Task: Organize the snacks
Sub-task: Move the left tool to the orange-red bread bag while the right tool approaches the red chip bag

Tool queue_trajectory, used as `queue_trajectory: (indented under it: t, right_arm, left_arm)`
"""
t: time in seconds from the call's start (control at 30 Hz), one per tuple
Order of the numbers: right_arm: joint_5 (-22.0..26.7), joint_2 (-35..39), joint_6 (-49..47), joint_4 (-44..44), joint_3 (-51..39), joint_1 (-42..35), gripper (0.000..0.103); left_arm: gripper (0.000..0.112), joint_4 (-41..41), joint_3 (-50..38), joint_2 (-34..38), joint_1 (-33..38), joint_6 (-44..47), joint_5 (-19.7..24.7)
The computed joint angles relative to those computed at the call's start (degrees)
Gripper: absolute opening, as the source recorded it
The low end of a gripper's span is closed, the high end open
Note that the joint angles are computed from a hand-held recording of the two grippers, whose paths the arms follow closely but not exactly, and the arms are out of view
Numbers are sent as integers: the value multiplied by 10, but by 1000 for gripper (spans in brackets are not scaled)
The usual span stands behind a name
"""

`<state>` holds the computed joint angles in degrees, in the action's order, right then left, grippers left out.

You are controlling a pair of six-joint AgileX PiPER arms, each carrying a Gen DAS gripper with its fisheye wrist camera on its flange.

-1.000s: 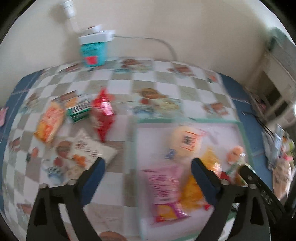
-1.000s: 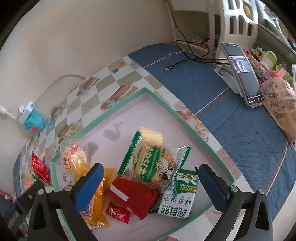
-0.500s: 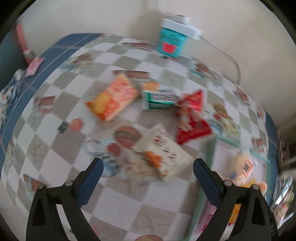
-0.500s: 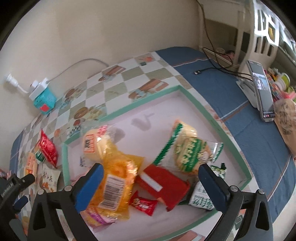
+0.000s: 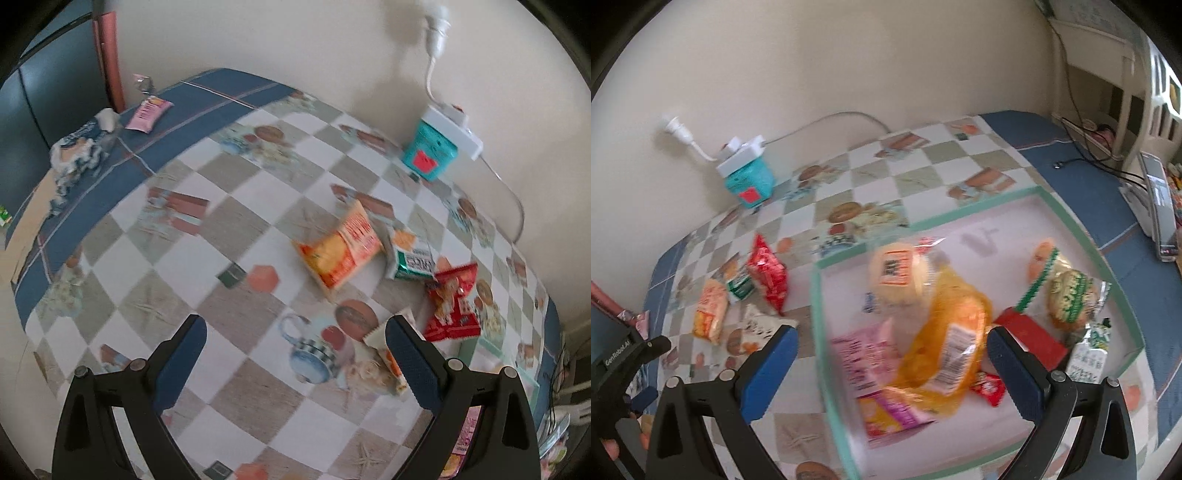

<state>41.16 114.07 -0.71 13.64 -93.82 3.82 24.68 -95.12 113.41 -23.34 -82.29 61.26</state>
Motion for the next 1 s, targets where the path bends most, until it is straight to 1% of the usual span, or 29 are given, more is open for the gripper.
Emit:
queue_trajectory:
  t: [0.13, 0.2, 0.27, 0.37, 0.67, 0.83, 1.0]
  right_arm:
    - [-3, -4, -8, 9, 8, 21, 103]
    - [-5, -4, -10, 5, 10, 31, 103]
    - [-8, -6, -7, -2, 15, 40, 103]
    - [-11, -4, -5, -9, 17, 49, 103]
    - [-17, 6, 6, -44, 18, 79, 103]
    - [-25, 12, 10, -59, 12, 84, 103]
    - [-42, 15, 24, -94, 1, 91, 103]
  left_arm:
    - [98, 15, 27, -19, 6, -8, 4]
    - [98, 25, 27, -18, 7, -3, 25]
    - [98, 34, 22, -11, 7, 5, 57]
    - [98, 37, 30, -11, 14, 14, 73]
    - [98, 38, 61, -25, 30, 17, 55]
    - [98, 22, 88, -38, 50, 18, 23]
    - [98, 15, 103, -48, 67, 17, -4]
